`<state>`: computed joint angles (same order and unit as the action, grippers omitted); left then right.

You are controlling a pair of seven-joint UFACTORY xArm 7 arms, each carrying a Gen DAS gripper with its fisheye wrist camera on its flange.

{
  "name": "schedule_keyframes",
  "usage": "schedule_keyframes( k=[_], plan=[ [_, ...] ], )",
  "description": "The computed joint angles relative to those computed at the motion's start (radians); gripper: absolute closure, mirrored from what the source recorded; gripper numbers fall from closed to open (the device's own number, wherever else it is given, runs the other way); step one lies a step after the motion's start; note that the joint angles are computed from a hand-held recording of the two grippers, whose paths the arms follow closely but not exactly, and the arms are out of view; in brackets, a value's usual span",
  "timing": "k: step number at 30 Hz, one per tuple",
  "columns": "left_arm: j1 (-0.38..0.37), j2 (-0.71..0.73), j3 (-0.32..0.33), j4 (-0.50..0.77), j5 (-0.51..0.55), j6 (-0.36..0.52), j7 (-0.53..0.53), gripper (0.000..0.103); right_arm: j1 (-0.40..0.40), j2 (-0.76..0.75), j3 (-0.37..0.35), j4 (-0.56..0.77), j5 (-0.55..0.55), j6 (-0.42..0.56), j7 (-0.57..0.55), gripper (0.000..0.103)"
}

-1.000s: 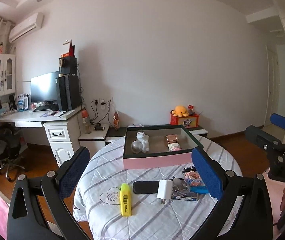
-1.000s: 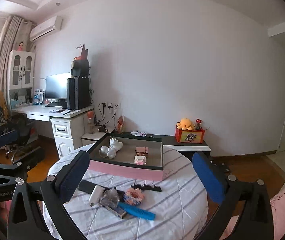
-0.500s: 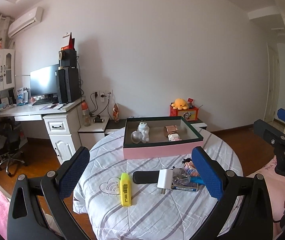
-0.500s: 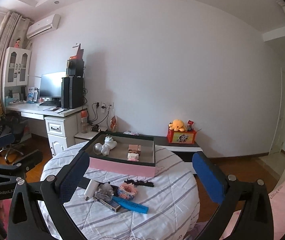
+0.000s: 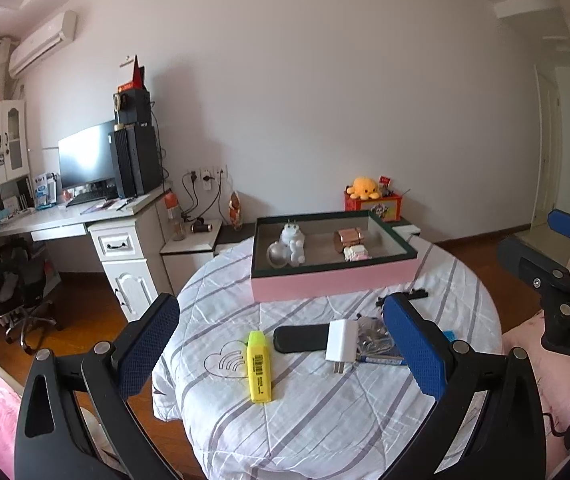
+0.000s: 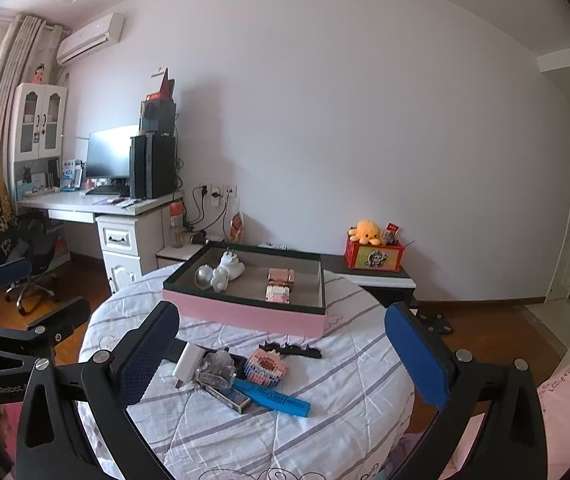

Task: Organize rigid objects
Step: 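Withdraw both tools and approach the yellow highlighter with the left gripper, then grasp the yellow highlighter with the left gripper while the right grasps the block donut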

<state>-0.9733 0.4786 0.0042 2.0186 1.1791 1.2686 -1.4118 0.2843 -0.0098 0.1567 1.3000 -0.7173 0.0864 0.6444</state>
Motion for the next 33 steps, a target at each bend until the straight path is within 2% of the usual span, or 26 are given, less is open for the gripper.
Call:
schedule_keyframes(
  k=[8,10,16,23,29,33],
  plan=[
    [0.071,-0.066,-0.036,-0.137,-0.071,-0.035,-0.042,0.000,0.036,0.074,-0.006,0.022,0.208,0.076,-0.197,0.000],
    [0.099,-0.064,-0.050,-0.154,-0.120,-0.029,-0.026,0.000,0.045,0.095,-0.010,0.029,0.263,0.094,-0.250,0.000],
    [0.173,-0.029,-0.065,-0.180,-0.255,-0.087,0.022,0.000,0.067,0.165,-0.022,0.074,0.381,0.157,-0.359,0.000],
    [0.189,0.028,-0.032,-0.146,-0.314,-0.131,0.066,0.000,0.094,0.230,-0.055,0.125,0.413,0.199,-0.384,0.000],
    [0.224,0.038,-0.019,-0.163,-0.362,-0.204,0.085,0.001,0.103,0.281,-0.083,0.181,0.421,0.231,-0.374,0.000],
    [0.245,0.047,-0.012,-0.171,-0.404,-0.238,0.099,0.019,0.091,0.324,-0.073,0.233,0.460,0.259,-0.405,0.000]
  ],
)
